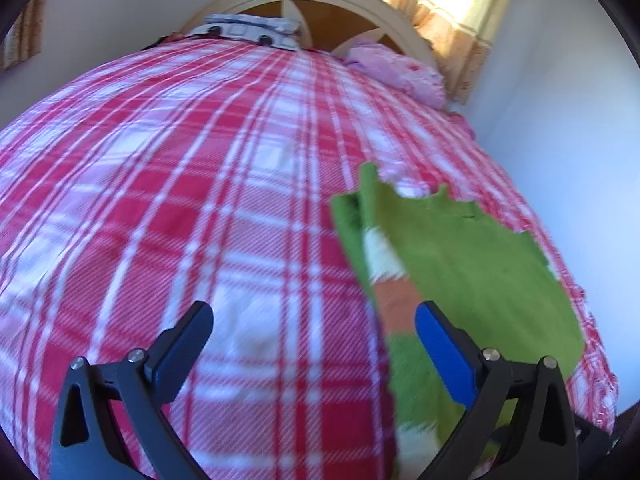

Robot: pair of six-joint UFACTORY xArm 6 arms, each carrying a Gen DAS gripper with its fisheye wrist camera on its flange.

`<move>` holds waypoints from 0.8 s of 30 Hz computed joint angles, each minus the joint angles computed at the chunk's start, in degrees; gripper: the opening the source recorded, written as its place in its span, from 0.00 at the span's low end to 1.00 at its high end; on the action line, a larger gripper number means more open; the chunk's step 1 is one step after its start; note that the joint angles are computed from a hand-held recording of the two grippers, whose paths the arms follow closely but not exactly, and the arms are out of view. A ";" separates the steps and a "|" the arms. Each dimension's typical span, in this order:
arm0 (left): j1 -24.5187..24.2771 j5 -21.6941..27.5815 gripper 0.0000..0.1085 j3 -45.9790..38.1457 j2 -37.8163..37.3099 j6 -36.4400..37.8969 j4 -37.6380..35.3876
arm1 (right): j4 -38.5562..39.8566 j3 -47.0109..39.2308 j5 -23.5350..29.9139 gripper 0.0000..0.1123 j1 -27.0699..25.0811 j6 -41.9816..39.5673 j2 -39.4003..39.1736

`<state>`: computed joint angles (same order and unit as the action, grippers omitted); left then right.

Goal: Fold small clothes

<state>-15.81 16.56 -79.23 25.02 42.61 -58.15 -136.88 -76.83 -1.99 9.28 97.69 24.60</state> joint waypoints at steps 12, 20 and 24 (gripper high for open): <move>1.17 13.39 0.80 -20.20 13.20 -8.04 6.24 | -5.06 -0.58 0.08 0.43 0.47 6.27 0.31; 1.54 18.66 0.58 -29.12 18.92 -12.34 11.35 | -4.20 4.03 4.38 0.40 2.19 5.22 -2.70; 3.58 25.29 0.15 -34.80 22.43 -13.94 9.02 | -2.16 4.95 4.10 0.16 2.55 2.00 -3.36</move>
